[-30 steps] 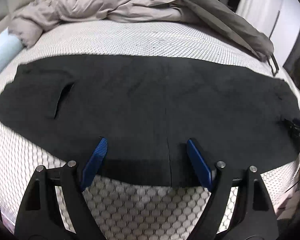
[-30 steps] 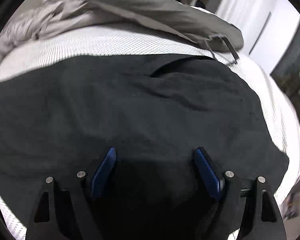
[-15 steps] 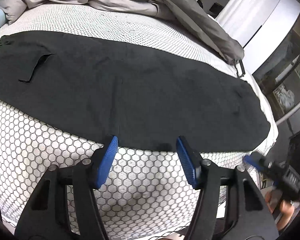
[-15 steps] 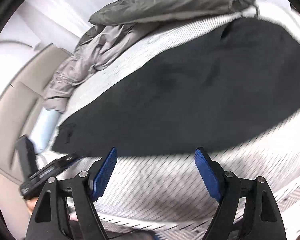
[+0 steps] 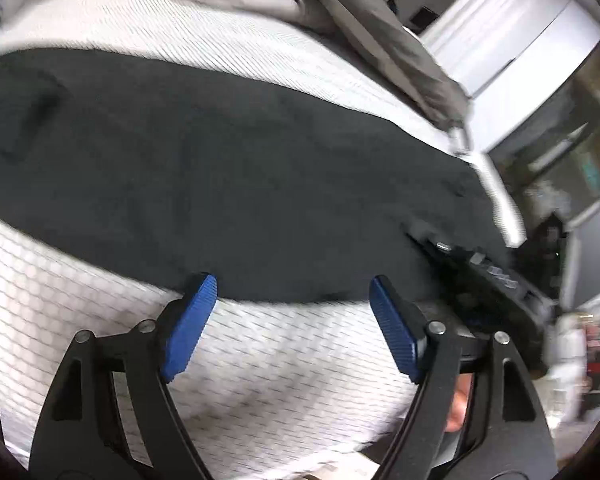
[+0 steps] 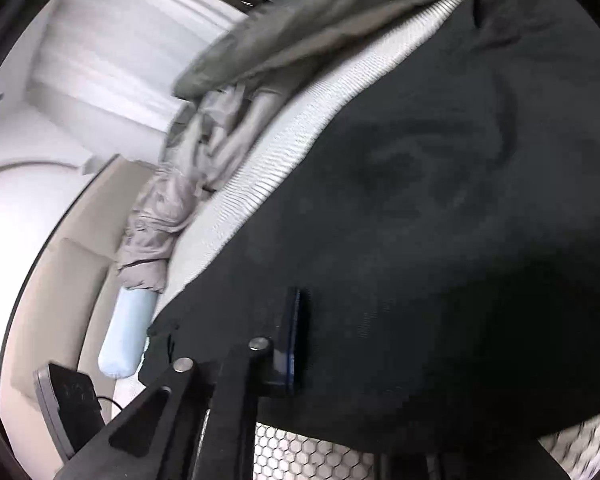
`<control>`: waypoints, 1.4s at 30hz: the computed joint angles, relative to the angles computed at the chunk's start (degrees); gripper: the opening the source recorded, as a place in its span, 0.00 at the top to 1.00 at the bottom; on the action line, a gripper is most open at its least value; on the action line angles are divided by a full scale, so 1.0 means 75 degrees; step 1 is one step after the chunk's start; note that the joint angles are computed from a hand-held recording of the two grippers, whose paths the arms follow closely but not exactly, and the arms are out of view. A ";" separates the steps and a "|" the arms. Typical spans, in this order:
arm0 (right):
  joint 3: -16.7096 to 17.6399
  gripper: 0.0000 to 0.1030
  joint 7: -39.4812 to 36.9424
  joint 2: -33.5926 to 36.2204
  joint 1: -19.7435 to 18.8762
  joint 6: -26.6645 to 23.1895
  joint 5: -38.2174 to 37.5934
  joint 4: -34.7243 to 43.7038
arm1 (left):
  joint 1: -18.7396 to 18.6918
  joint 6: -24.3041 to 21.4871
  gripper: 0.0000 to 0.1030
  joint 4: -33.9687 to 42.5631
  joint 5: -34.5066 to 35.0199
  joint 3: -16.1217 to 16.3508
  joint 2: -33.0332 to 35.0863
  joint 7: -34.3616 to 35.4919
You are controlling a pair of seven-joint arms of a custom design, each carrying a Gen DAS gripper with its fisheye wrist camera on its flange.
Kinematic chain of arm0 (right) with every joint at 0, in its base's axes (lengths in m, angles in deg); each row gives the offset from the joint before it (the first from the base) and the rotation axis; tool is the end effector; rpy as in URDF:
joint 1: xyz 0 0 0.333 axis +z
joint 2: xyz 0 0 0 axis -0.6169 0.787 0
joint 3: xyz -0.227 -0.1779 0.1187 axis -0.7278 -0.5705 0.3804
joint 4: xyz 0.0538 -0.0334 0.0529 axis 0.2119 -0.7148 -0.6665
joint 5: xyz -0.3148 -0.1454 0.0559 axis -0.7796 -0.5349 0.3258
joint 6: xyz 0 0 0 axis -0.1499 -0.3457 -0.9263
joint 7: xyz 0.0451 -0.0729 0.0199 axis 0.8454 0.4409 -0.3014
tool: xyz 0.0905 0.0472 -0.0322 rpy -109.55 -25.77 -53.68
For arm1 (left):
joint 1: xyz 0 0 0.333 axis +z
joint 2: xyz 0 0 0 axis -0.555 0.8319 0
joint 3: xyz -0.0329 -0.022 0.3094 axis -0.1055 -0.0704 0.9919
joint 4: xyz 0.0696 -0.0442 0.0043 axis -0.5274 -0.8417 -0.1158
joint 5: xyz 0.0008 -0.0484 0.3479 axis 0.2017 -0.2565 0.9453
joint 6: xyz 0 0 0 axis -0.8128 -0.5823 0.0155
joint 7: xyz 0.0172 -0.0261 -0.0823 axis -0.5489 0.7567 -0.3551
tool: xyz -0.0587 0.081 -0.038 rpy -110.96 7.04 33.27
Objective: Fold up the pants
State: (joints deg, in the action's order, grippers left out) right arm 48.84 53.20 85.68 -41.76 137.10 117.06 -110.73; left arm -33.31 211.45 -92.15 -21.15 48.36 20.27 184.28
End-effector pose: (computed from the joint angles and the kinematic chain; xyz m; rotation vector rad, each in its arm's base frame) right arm 0.6192 -0.0205 0.4050 -1.2684 1.6665 0.1030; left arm 0.5860 -0.1330 0.4400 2.2532 -1.8241 1.1747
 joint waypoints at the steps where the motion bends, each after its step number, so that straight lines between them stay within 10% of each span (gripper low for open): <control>1: -0.0016 0.90 0.0113 -0.0019 -0.0119 -0.0262 0.0132 -0.0022 | 0.0058 -0.0263 0.27 0.0163 -0.0309 -0.0138 0.0098 0.0068; 8: -0.0175 0.91 -0.0048 -0.0341 -0.0317 -0.0885 0.0523 -0.0218 | -0.0381 0.0444 0.27 0.1036 -0.0829 -0.0254 0.1069 -0.0413; 12: -0.0256 0.90 0.0301 -0.0148 -0.0225 -0.0927 -0.0024 -0.0173 | -0.1755 0.1095 0.75 0.1138 0.1747 0.1238 0.1370 -0.3254; 15: -0.0235 0.91 0.0384 0.0081 -0.0373 -0.1256 -0.0191 -0.0088 | -0.1978 0.1376 0.90 0.1088 0.2431 0.1519 0.1449 -0.4012; 25: -0.0281 0.85 0.0817 0.0290 -0.0921 -0.1900 0.0285 0.0186 | -0.1710 0.1471 0.91 0.1073 0.3824 0.1259 0.1447 -0.4668; 35: -0.0317 0.88 -0.0360 -0.0224 -0.0921 -0.1111 0.1482 -0.0210 | -0.0397 0.1779 0.91 0.0783 0.4256 -0.0096 0.1456 -0.4712; 42: -0.0431 0.86 0.0683 0.0415 -0.1284 -0.1716 0.0528 0.0170 | -0.0554 0.1638 0.90 0.1058 0.5250 0.0125 0.1688 -0.5512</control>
